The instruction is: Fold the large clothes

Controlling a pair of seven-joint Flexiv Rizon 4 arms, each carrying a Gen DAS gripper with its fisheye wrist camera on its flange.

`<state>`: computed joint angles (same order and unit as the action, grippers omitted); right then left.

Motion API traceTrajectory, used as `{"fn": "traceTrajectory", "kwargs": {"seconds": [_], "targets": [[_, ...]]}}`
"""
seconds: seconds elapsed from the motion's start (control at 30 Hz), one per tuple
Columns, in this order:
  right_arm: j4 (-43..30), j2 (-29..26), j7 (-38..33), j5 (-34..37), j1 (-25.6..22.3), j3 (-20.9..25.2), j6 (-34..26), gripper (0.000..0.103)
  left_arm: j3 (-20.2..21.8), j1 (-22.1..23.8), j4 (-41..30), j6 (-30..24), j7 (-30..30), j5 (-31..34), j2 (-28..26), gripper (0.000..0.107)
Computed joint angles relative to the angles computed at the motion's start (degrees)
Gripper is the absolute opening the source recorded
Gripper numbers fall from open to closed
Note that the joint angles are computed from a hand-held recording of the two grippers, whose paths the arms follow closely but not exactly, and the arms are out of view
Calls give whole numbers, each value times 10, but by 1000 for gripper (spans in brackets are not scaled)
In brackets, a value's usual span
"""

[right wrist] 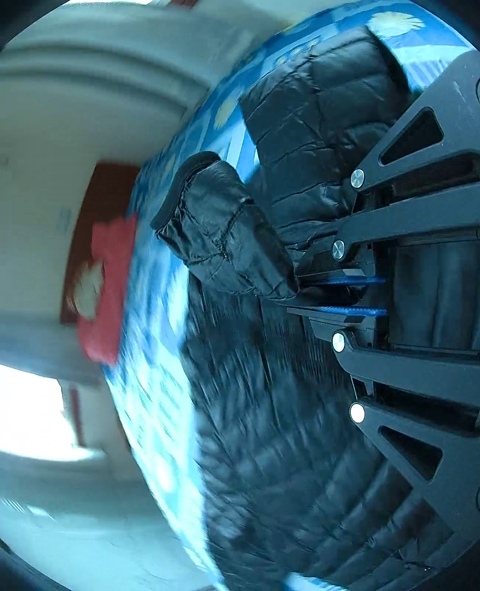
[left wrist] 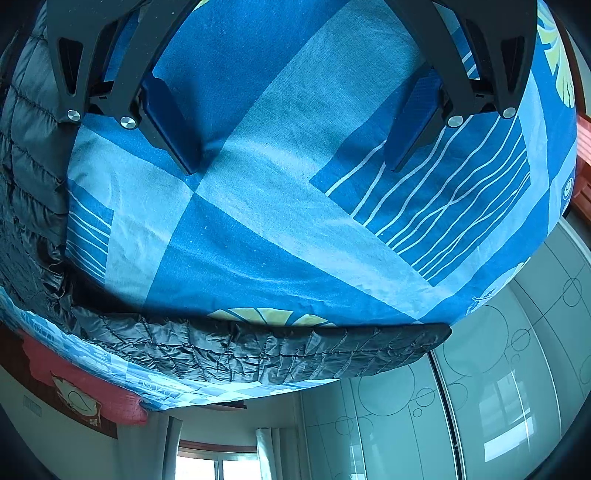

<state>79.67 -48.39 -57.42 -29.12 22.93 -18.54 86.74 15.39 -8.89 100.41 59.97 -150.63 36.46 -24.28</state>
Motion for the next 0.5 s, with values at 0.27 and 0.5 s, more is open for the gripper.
{"fn": "traceTrajectory", "kwargs": {"seconds": [0.27,0.5], "targets": [[4,-13,-32,-45,36,-2,-26,12,0,1,0,3,-1,0,0,99],[-22,-19,-59,-38,15,58,-68,13,0,1,1,2,-1,0,0,99]]}}
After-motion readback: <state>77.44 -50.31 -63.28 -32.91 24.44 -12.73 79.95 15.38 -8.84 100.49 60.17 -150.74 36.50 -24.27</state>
